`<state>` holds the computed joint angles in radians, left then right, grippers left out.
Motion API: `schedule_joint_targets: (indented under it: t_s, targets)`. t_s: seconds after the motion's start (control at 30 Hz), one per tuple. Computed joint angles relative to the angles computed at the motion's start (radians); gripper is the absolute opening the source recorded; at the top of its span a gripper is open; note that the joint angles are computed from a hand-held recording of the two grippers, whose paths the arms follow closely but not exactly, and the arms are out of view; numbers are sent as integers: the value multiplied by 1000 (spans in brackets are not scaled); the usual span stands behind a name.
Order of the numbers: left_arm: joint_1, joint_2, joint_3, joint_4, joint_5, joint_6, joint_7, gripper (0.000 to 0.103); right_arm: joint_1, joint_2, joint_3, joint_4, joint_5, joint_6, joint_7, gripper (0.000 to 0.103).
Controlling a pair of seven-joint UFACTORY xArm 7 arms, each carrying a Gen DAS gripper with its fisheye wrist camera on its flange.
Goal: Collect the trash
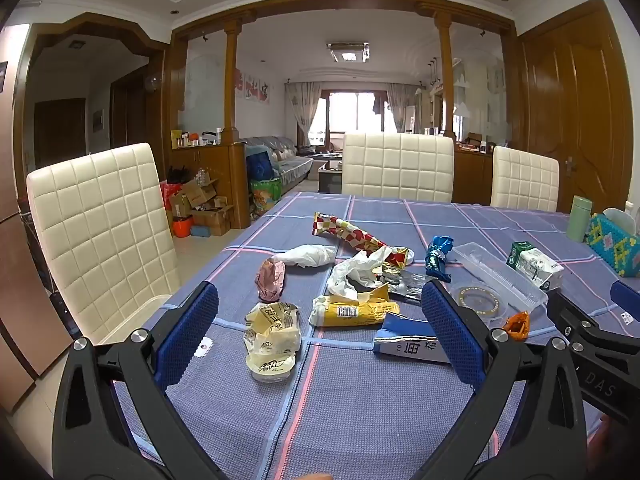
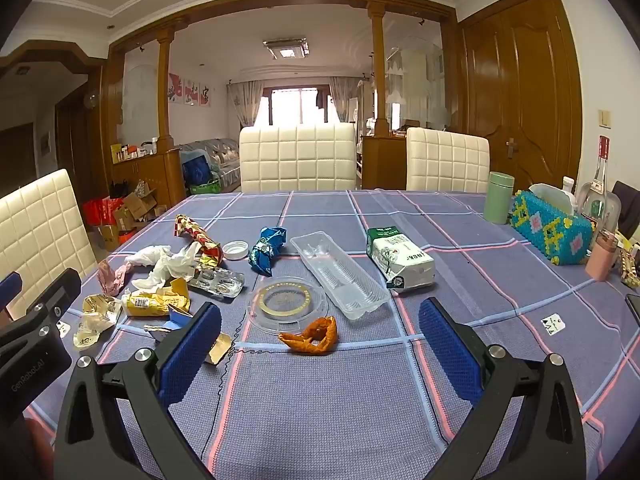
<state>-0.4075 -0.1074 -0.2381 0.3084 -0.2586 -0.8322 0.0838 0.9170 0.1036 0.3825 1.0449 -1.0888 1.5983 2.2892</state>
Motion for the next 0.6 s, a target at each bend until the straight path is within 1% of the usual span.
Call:
schedule_joint_targets:
  t_s: [0.6]
  targets:
    - [1, -5, -2, -1, 0, 11, 0, 100, -2, -3, 0, -3, 4, -7, 2, 96]
